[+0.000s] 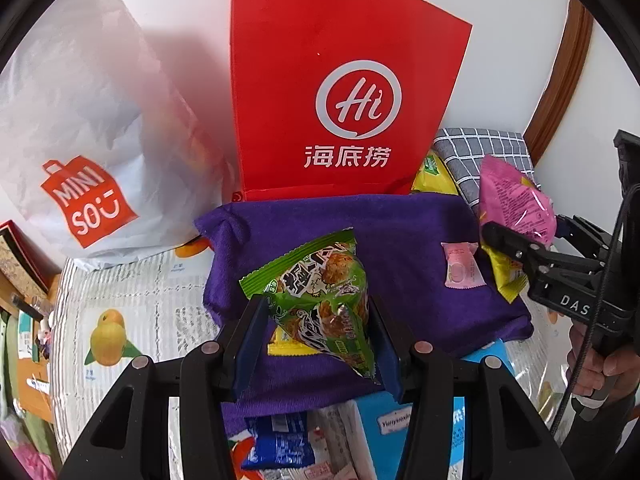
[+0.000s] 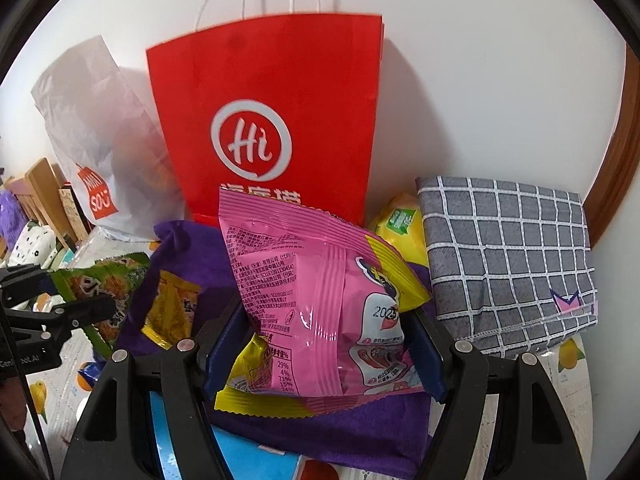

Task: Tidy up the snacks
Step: 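Carry the green bag in the left gripper while the right carries the pink bag onto the towel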

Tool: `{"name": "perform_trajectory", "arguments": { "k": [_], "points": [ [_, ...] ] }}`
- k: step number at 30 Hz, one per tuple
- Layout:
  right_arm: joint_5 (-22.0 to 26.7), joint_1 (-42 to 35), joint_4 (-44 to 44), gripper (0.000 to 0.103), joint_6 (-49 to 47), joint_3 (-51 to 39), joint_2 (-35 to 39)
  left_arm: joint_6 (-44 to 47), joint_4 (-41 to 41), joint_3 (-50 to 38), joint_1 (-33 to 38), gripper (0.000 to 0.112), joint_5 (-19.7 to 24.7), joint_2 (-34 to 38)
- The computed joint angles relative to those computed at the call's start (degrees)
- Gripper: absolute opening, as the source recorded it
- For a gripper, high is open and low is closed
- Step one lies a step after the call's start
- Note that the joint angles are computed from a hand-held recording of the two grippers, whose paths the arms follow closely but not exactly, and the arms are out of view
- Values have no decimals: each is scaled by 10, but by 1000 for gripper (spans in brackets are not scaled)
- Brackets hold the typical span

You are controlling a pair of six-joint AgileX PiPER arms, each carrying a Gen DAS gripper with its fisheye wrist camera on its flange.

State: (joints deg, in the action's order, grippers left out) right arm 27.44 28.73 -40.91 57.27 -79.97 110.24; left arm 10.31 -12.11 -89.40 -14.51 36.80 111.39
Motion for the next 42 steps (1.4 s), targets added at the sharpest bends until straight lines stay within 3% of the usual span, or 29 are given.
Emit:
{"name": "perform_trajectory", "arguments": {
  "k": [17, 42],
  "points": [
    [11, -23, 102, 74, -114, -49, 71, 4, -5, -71, -11, 48, 24, 73],
    [28, -29, 144, 74, -169, -73, 96, -8, 3, -105, -19, 48, 35, 108]
  ]
}}
